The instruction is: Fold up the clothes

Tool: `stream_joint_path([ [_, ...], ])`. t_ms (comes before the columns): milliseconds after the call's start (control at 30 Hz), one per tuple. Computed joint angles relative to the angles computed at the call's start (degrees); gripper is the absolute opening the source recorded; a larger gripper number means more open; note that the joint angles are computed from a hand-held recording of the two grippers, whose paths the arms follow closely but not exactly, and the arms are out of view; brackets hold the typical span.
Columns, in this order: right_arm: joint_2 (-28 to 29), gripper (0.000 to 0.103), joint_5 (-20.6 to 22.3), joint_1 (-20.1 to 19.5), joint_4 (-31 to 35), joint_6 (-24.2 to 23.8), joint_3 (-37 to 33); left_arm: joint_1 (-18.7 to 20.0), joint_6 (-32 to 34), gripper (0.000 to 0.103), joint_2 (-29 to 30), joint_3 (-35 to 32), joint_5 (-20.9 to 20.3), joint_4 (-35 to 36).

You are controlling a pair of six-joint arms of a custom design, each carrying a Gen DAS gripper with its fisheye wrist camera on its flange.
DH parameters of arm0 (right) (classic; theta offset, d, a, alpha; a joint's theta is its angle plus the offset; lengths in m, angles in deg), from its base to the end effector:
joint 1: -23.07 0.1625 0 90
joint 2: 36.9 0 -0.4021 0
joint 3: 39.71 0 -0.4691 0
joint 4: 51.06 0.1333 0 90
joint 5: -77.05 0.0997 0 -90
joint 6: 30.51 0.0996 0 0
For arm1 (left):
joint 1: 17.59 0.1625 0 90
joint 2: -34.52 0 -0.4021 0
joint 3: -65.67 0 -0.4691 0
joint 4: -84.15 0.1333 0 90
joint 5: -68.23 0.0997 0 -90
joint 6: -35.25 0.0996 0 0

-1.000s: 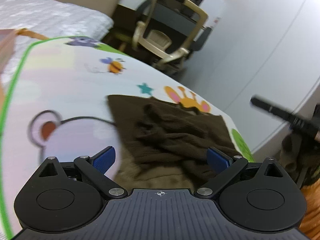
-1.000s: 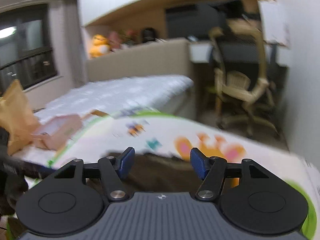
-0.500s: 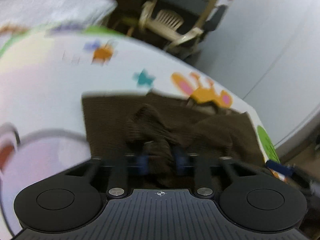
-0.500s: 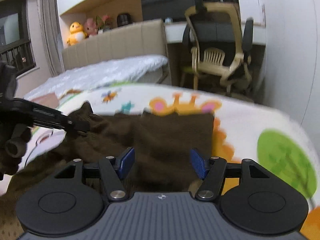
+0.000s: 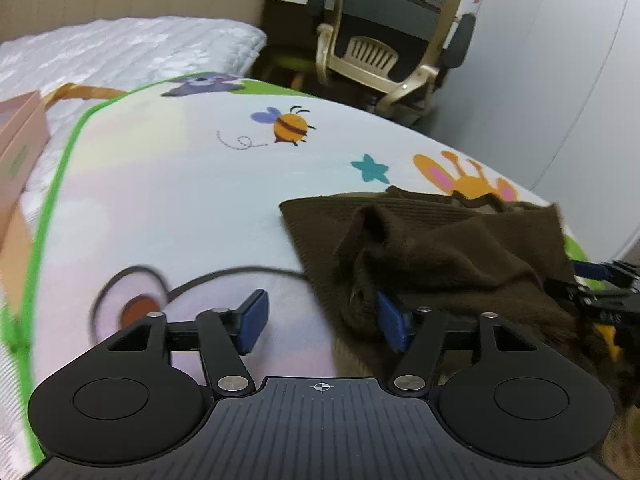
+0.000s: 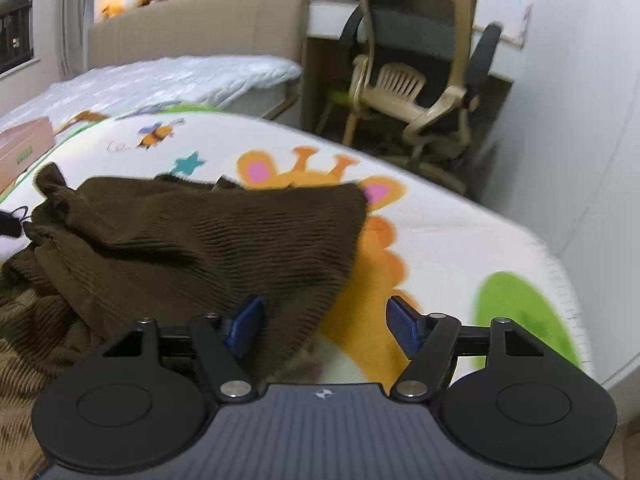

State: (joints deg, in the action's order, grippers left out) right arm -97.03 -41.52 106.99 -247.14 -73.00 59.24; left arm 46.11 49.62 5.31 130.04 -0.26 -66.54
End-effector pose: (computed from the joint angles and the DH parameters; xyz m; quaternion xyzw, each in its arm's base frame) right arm 0.0126 -0.6902 0.2753 0.1223 -0.8092 0.4047 0.4080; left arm -0.2307 -0.8501 0.0479 0.2943 0.9128 -0.2348 0.1585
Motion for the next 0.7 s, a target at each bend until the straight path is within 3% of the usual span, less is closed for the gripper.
stream_joint_path([
  [67, -3.4, 0.068, 1.9, -0.1, 0.4, 0.5, 3.5, 0.4, 0.4, 0.084, -2.9, 2.5, -2.2, 1.9],
  [233, -10.7, 0.068, 3.8, -0.3, 3.0, 1.5, 11.8, 1.1, -1.6, 0.085, -9.9, 9.2, -8.4, 8.6],
  [333, -14.3, 0.069, 3.5, -0.5, 4.4, 1.9, 16.6, 1.2, -0.7, 0.082, -13.5, 14.0, -8.6, 8.9],
  [400, -15.2, 0.067, 2.5, -0.6, 4.4, 2.0, 18.8, 1.0, 0.0, 0.072, -15.3, 16.7, -7.4, 8.6],
  [433, -15.7, 0.061, 2.0, -0.6, 4.4, 2.1, 19.8, 1.1, 0.0, 0.062, -16.0, 17.5, -7.1, 8.9],
  [467, -16.1, 0.029, 1.4, -0.7, 4.4, 2.1, 20.9, 1.3, 0.0, 0.056, -16.3, 17.9, -7.2, 9.2],
  [500, -16.5, 0.008, 0.9, -0.7, 4.4, 2.2, 21.9, 1.4, 0.0, 0.053, -16.4, 18.2, -6.9, 9.4],
  [567, -16.4, 0.009, -0.8, -0.7, 1.6, 0.1, 22.6, 1.5, 0.0, 0.025, -16.5, 18.7, -6.1, 9.5],
  [600, -16.7, 0.009, -1.6, -0.8, 0.8, -0.5, 22.6, 1.3, 0.3, 0.018, -16.5, 19.0, -4.8, 8.8],
  [700, -16.1, 0.009, -3.7, -0.9, -2.3, -3.7, 22.5, 0.8, 1.8, 0.014, -16.2, 19.5, -1.9, 6.8],
])
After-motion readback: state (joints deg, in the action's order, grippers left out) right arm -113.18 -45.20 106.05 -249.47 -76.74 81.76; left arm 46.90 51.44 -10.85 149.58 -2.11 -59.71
